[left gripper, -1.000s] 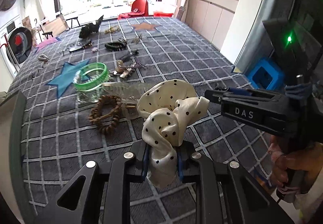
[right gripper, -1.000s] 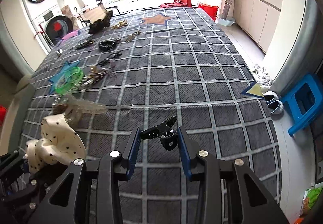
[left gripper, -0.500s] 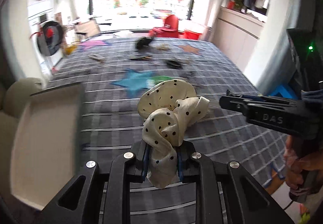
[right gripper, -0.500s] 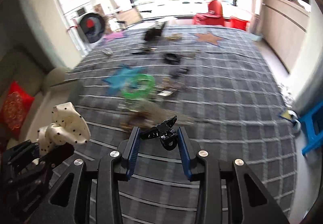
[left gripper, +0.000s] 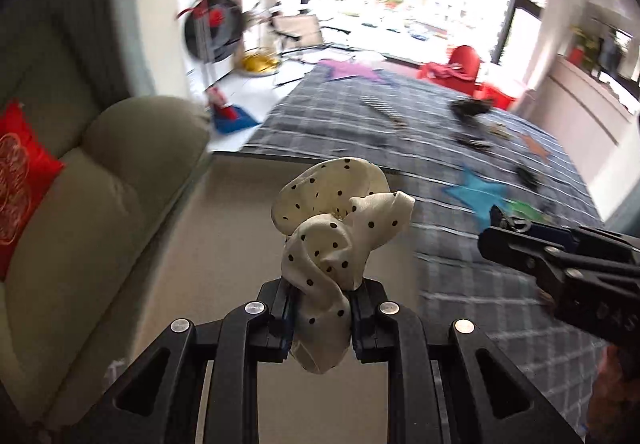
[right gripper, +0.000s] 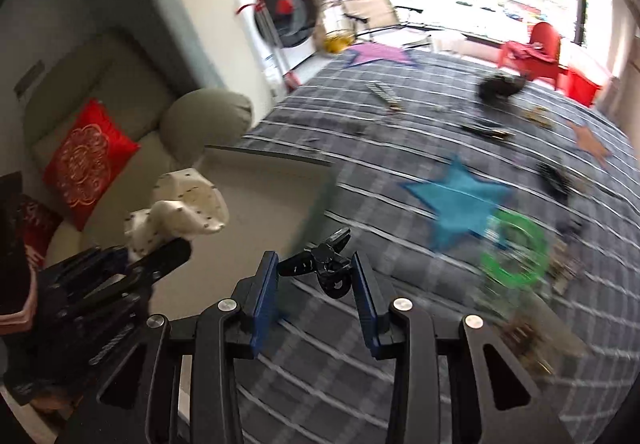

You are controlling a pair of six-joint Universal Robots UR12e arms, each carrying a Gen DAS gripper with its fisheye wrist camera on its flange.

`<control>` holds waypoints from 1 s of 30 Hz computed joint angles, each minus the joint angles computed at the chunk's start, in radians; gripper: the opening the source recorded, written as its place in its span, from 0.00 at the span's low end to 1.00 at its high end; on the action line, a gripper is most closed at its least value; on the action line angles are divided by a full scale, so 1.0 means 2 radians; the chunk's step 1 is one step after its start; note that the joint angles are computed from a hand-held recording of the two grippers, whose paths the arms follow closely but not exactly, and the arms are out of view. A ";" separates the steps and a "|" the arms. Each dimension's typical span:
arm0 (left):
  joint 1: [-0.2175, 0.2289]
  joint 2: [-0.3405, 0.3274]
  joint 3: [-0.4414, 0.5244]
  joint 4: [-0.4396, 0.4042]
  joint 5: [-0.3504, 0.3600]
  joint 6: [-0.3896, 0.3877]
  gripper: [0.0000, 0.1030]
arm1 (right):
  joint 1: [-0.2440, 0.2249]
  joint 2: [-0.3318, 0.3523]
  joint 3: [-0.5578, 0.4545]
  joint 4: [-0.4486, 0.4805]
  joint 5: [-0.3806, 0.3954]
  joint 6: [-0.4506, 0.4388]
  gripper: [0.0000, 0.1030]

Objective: Organize jewelry
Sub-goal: 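Carry the scrunchie and black clip to the white tray and release both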

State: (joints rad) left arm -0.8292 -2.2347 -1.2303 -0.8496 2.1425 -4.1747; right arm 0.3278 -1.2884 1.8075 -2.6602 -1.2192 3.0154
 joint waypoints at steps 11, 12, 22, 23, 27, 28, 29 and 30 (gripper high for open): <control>0.035 -0.001 -0.020 -0.055 -0.061 -0.050 0.23 | 0.024 0.078 -0.085 0.042 0.009 0.024 0.39; 0.035 -0.001 -0.020 -0.058 -0.062 -0.052 0.23 | 0.026 0.084 -0.091 0.049 0.008 0.024 0.39; 0.033 -0.002 -0.016 -0.072 -0.049 -0.057 0.69 | 0.037 0.112 -0.125 0.088 -0.008 0.035 0.40; 0.033 -0.003 -0.014 -0.075 -0.047 -0.057 0.69 | 0.038 0.113 -0.126 0.091 -0.009 0.034 0.40; 0.031 -0.001 -0.014 -0.084 -0.043 -0.061 0.69 | 0.032 0.108 -0.125 0.092 0.013 0.048 0.60; 0.030 0.000 -0.014 -0.085 -0.042 -0.063 0.69 | 0.030 0.106 -0.121 0.087 0.020 0.051 0.65; 0.030 0.001 -0.014 -0.085 -0.040 -0.064 0.69 | 0.027 0.102 -0.117 0.082 0.026 0.053 0.66; 0.029 0.001 -0.014 -0.085 -0.037 -0.065 0.69 | 0.025 0.097 -0.113 0.077 0.031 0.055 0.67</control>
